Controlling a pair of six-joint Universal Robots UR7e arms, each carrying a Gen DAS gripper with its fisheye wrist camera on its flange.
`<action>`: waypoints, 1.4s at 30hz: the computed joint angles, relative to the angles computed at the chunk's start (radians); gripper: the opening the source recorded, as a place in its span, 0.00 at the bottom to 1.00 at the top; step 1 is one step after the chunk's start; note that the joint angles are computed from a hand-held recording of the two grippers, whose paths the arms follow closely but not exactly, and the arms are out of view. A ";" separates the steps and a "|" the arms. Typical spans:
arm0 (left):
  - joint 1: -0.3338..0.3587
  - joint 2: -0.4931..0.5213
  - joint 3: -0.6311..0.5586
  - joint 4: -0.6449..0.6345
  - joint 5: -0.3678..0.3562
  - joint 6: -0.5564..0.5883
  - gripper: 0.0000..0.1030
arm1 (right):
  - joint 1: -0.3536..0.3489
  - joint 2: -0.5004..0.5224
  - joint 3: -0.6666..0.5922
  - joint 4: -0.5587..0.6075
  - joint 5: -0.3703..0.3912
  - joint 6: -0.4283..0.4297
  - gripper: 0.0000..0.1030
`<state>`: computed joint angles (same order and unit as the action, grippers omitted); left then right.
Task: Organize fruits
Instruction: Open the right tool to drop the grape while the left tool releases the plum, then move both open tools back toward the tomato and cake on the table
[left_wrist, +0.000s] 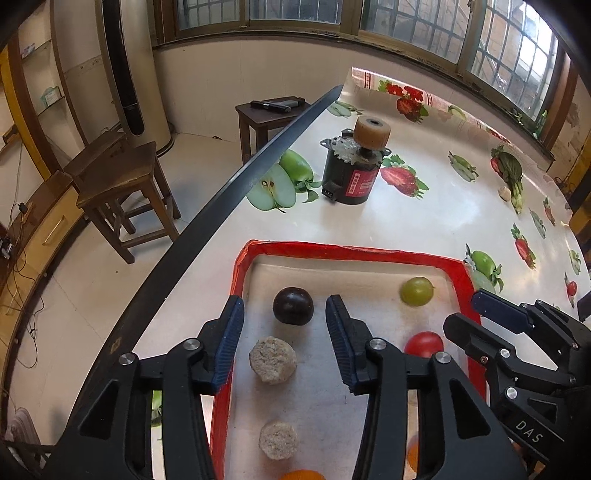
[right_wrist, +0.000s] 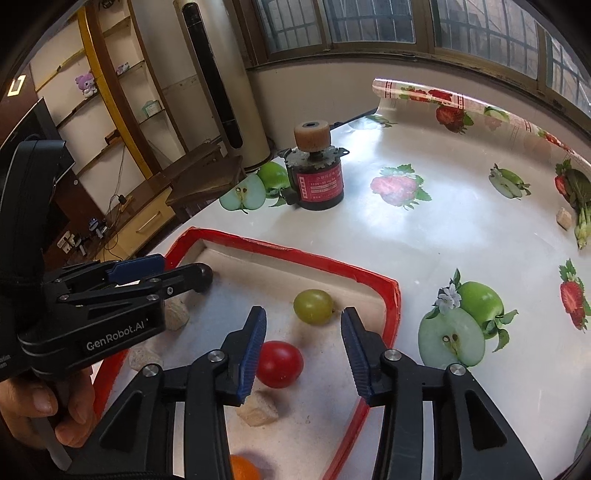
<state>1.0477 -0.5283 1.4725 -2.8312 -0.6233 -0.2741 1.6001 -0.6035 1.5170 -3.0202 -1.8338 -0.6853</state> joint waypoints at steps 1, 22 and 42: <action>-0.006 -0.005 0.011 -0.013 0.004 0.002 0.49 | -0.001 -0.013 0.016 -0.008 0.006 -0.002 0.43; -0.136 0.022 0.094 -0.083 -0.098 0.003 0.50 | -0.106 -0.302 0.305 -0.167 0.043 -0.037 0.47; -0.206 0.197 -0.056 0.068 -0.231 0.014 0.50 | -0.320 -0.465 0.333 -0.250 0.026 -0.002 0.47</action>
